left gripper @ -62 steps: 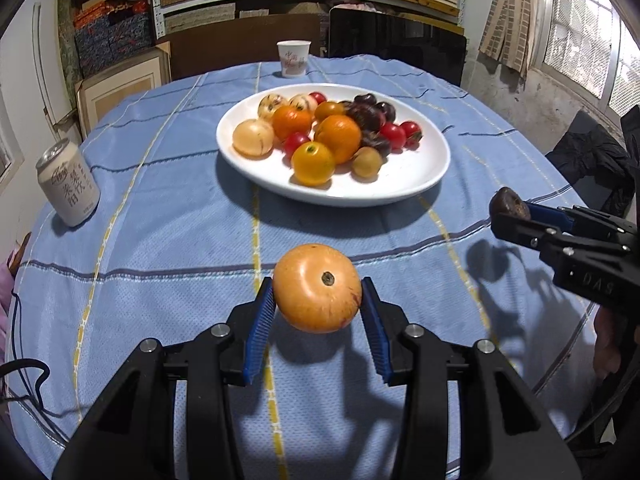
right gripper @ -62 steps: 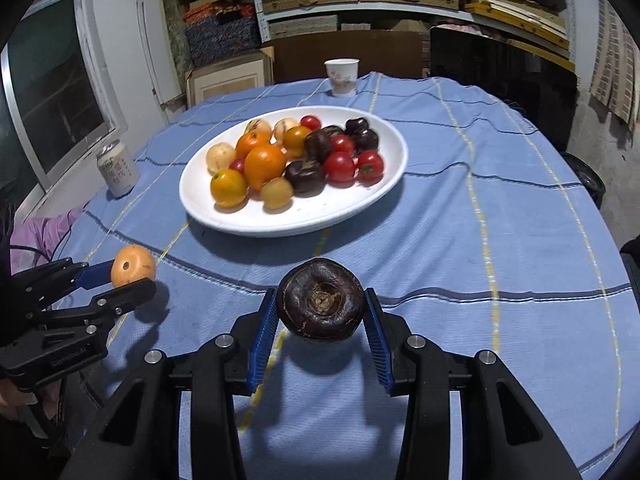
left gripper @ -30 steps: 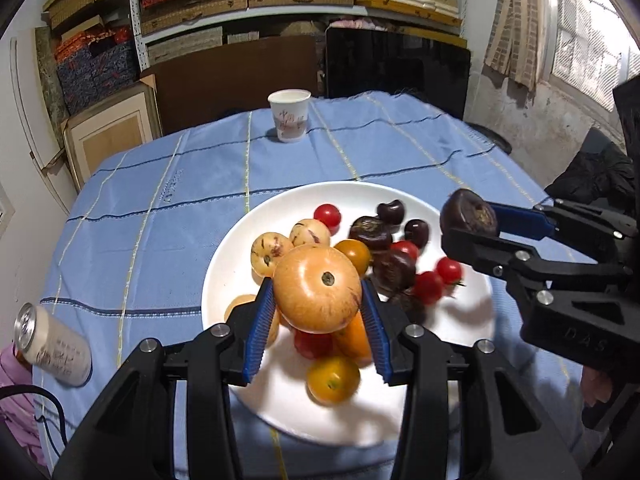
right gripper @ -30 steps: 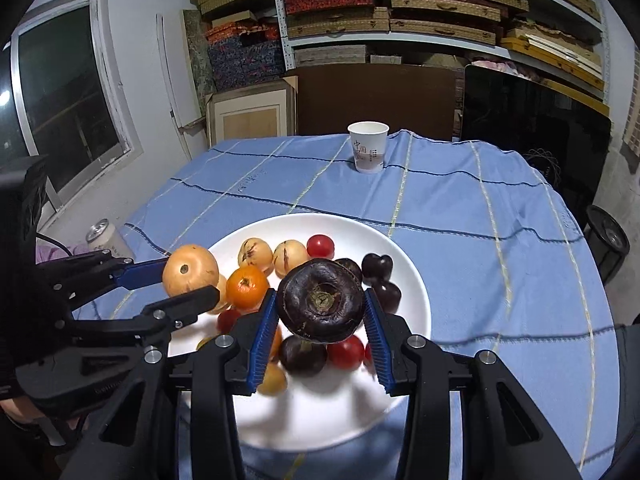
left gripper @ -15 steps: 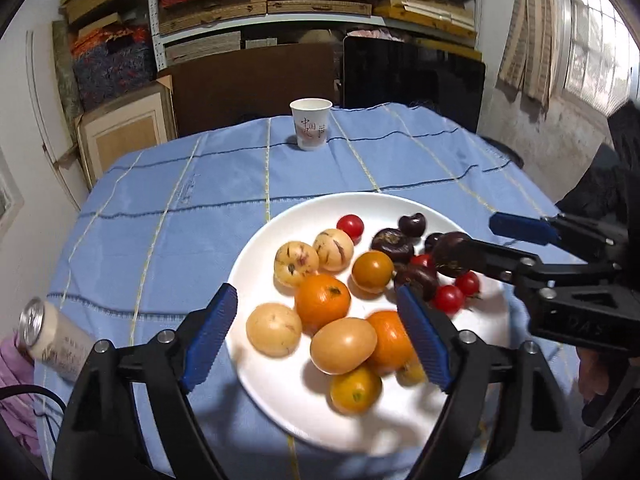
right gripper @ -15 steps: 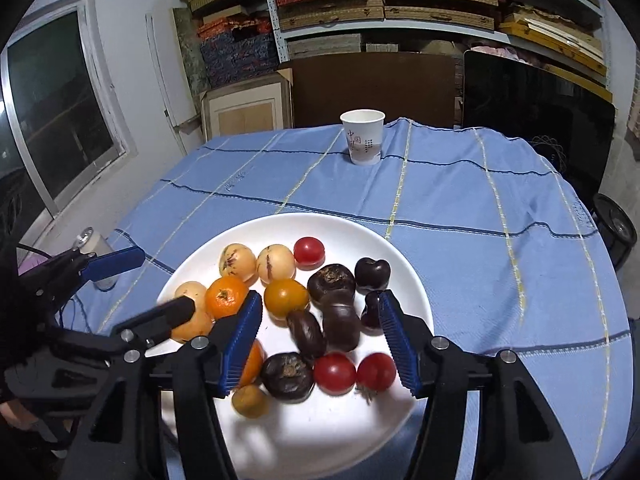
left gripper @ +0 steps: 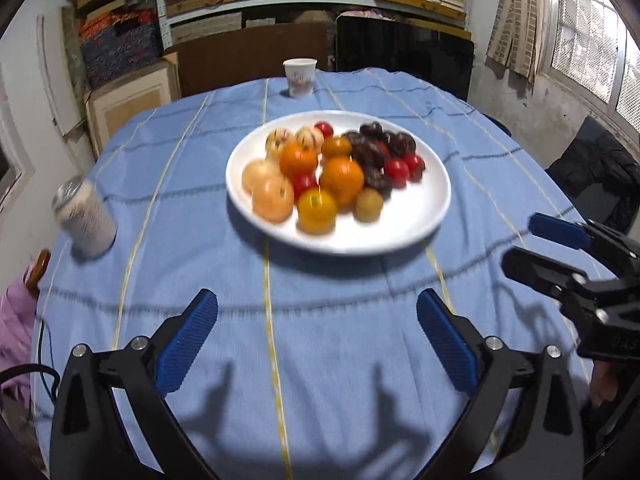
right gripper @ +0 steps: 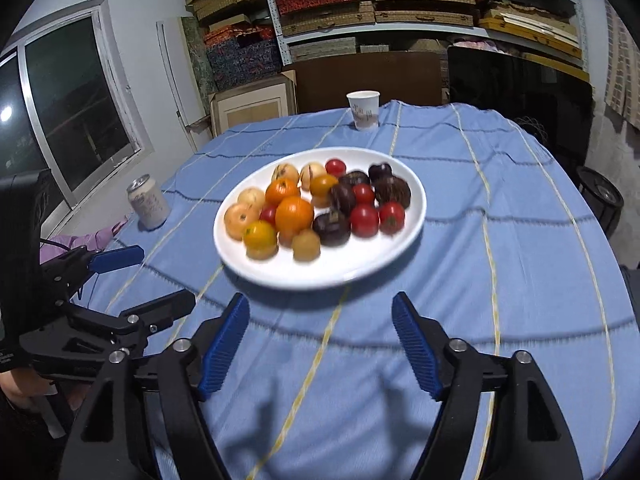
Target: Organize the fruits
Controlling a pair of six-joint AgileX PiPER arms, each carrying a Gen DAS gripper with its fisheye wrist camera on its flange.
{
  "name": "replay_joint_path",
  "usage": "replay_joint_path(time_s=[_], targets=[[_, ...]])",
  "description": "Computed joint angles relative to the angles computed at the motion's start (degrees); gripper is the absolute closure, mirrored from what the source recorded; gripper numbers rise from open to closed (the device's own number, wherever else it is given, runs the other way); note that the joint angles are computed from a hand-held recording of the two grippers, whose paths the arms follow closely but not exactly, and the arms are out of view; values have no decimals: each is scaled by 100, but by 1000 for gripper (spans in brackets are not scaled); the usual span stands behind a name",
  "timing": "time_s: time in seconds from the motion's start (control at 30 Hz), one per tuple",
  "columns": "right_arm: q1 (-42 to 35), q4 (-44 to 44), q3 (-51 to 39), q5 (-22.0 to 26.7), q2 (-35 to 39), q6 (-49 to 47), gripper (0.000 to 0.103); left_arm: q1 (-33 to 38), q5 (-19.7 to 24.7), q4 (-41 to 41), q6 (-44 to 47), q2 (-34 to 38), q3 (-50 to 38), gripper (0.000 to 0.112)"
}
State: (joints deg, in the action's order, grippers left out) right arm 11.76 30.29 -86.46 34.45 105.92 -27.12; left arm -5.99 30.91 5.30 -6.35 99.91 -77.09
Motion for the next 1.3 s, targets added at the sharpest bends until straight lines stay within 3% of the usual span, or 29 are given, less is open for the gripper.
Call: replay_joint_path(time_s=[0.1, 0.17, 0.27, 0.43, 0.6, 0.9, 1.3], targets=[[-10, 87, 867, -373, -647, -117, 15, -152, -250, 717, -838, -666, 795, 14], [-21, 114, 1364, -563, -1111, -111, 9, -252, -284, 1141, -1372, -1066, 1172, 14], [-65, 236, 1871, -643, -1686, -221, 7, -476, -220, 1862, -2341, -1865, 1781, 14], [52, -9, 2461, -709, -2646, -110, 4, -1235, 437, 3240, -3853, -2942, 2310, 14], [231, -511, 2917, -741, -3413, 300, 4, -1851, 1014, 3496, -4361, -3862, 2692, 14], [351, -1191, 3313, -704, -4030, 1039, 4, -2646, 1923, 3749, -4911, -4445, 2891, 14], [463, -1446, 3398, -756, -4152, 1269, 4, -2829, 2050, 3904, -5050, -4479, 2896, 14]])
